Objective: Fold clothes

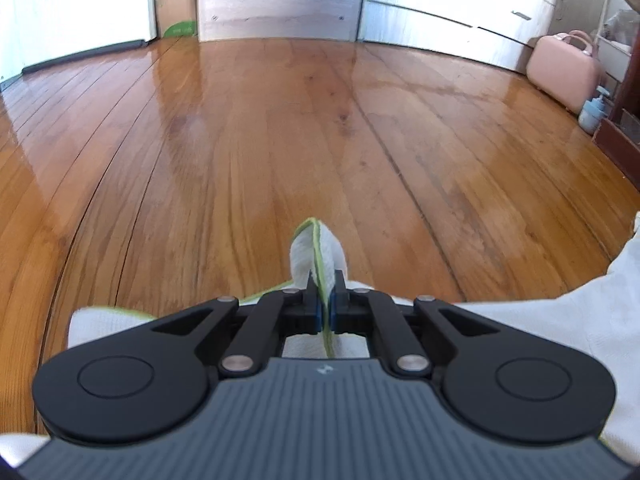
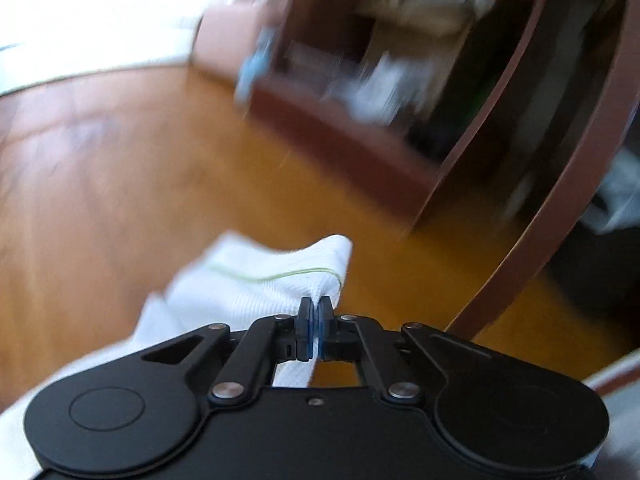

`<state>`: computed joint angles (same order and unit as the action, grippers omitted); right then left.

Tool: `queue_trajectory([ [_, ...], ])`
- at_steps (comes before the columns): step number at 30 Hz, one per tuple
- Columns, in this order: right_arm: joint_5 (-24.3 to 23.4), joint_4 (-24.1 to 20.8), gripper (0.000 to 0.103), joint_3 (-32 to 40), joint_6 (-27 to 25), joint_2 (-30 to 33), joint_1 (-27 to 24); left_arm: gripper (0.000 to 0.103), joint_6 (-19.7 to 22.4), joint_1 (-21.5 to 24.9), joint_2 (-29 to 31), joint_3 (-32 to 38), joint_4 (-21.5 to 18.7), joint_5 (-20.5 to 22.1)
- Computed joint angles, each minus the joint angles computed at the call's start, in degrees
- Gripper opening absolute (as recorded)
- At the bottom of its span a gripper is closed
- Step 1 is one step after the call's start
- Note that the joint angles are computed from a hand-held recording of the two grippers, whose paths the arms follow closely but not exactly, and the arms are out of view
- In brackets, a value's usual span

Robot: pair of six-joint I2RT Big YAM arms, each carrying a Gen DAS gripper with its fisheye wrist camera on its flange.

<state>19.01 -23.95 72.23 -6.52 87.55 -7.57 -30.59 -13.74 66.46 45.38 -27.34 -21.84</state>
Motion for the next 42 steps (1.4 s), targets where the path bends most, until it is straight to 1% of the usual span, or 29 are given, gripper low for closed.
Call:
queue_trajectory([
  [1,0.5,1.0,0.001,0.5,-0.7,0.1,-0.3,0.003,0.4,0.1,0.6,0.4,0.1,0.4],
  [4,-0.2,-2.0,0.001,3.6,-2.3,1.7,-0.8,0.004,0.3,1.5,2.6,1.8,-0.4,4.8],
  [5,0.0,-3.5,0.002,4.6,-2.9,2.3,-0.7,0.009,-0.5,2.3,3.0,2.1,-0.9,7.1],
  [6,1.0,-5.5,0.003,5.8,-3.3,3.1,-0.4,0.018,-1.7,3.2,2.7,2.2,-1.5,9.6],
  [7,3.7,-8.8,0.005,7.5,-2.4,4.3,0.0,0.022,-2.8,4.1,1.4,1.5,-1.5,11.8],
  [8,5.4,-10.8,0.008,8.0,0.0,4.2,0.4,0.028,-3.4,4.8,-1.0,0.1,-0.8,13.4],
  [9,5.8,-9.9,0.017,6.4,3.0,2.5,0.8,0.038,-3.7,5.4,-4.2,-1.6,-0.2,14.0],
  [10,5.4,-8.6,0.031,4.5,6.0,0.3,1.2,0.043,-4.0,6.1,-7.8,-3.3,-0.1,14.1],
  [11,1.8,-7.2,0.040,2.0,8.5,-2.5,1.6,0.050,-4.1,6.6,-11.4,-5.0,-0.6,13.9],
  [12,-3.9,-7.7,0.047,0.8,9.6,-4.6,1.9,0.050,-3.9,7.2,-14.8,-6.2,-2.4,13.3],
  [14,-14.7,-10.5,0.046,-1.0,10.2,-7.9,3.6,0.050,-3.1,8.8,-21.1,-8.1,-8.1,11.6],
  [16,-22.6,-14.2,0.046,-1.9,9.9,-9.6,6.9,0.050,-2.7,10.6,-26.7,-9.6,-14.9,9.3],
  [18,-30.9,-18.7,0.046,-2.1,10.6,-10.4,11.0,0.050,-3.2,14.1,-31.7,-11.7,-19.9,8.9],
  [20,-39.2,-22.2,0.046,-2.1,11.1,-10.4,15.3,0.048,-3.7,21.0,-34.8,-13.5,-23.0,13.5],
  [23,-49.4,-25.0,0.046,-2.7,11.8,-9.5,22.9,0.048,-0.6,31.0,-34.3,-14.2,-22.4,24.2],
  [24,-50.7,-24.9,0.046,-2.9,11.9,-9.4,25.7,0.048,1.2,32.7,-32.9,-13.9,-21.7,26.9],
  [26,-50.0,-23.9,0.049,-2.6,11.3,-8.4,31.0,0.050,4.3,34.2,-28.3,-12.8,-20.0,32.4],
  [28,-48.6,-23.2,0.064,-1.7,11.9,-6.6,35.3,0.050,4.2,34.0,-23.6,-11.7,-18.4,35.1],
  [29,-47.9,-23.2,0.065,-0.9,12.6,-5.5,37.0,0.050,4.0,33.9,-21.6,-11.4,-17.2,36.0],
  [31,-47.8,-23.9,0.066,0.8,14.6,-2.9,38.9,0.047,4.3,32.8,-19.7,-11.5,-15.1,36.1],
  [32,-46.9,-22.5,0.066,0.0,16.0,-2.9,39.7,0.035,5.1,32.1,-19.0,-11.7,-13.9,35.7],
  [33,-45.9,-21.1,0.066,-0.8,17.3,-2.9,40.4,0.002,6.6,31.8,-17.8,-11.4,-13.2,35.5],
  [35,-43.8,-17.7,0.065,-2.7,19.8,-3.3,41.9,0.002,7.9,29.2,-17.1,-10.6,-12.6,30.2],
  [36,-42.2,-14.0,0.043,-4.8,20.2,-4.6,42.6,0.002,9.0,27.5,-18.0,-10.6,-11.7,26.4],
  [37,-40.4,-11.1,0.010,-6.4,18.9,-5.7,43.2,0.002,11.1,25.0,-19.6,-10.8,-10.4,21.5],
  [38,-38.7,-8.2,0.010,-7.8,17.6,-6.7,43.8,0.002,13.3,22.5,-20.5,-10.7,-9.3,16.8],
  [39,-37.1,-5.6,0.010,-9.0,16.4,-7.4,44.4,0.002,14.9,20.9,-20.5,-10.3,-8.7,14.6],
  [40,-36.2,-3.8,0.010,-9.7,15.3,-7.8,44.8,0.002,15.4,20.1,-19.9,-10.1,-8.5,14.0],
  [42,-36.8,-5.1,0.009,-8.6,14.8,-6.4,45.1,0.002,15.3,19.3,-16.3,-9.2,-9.1,13.9],
])
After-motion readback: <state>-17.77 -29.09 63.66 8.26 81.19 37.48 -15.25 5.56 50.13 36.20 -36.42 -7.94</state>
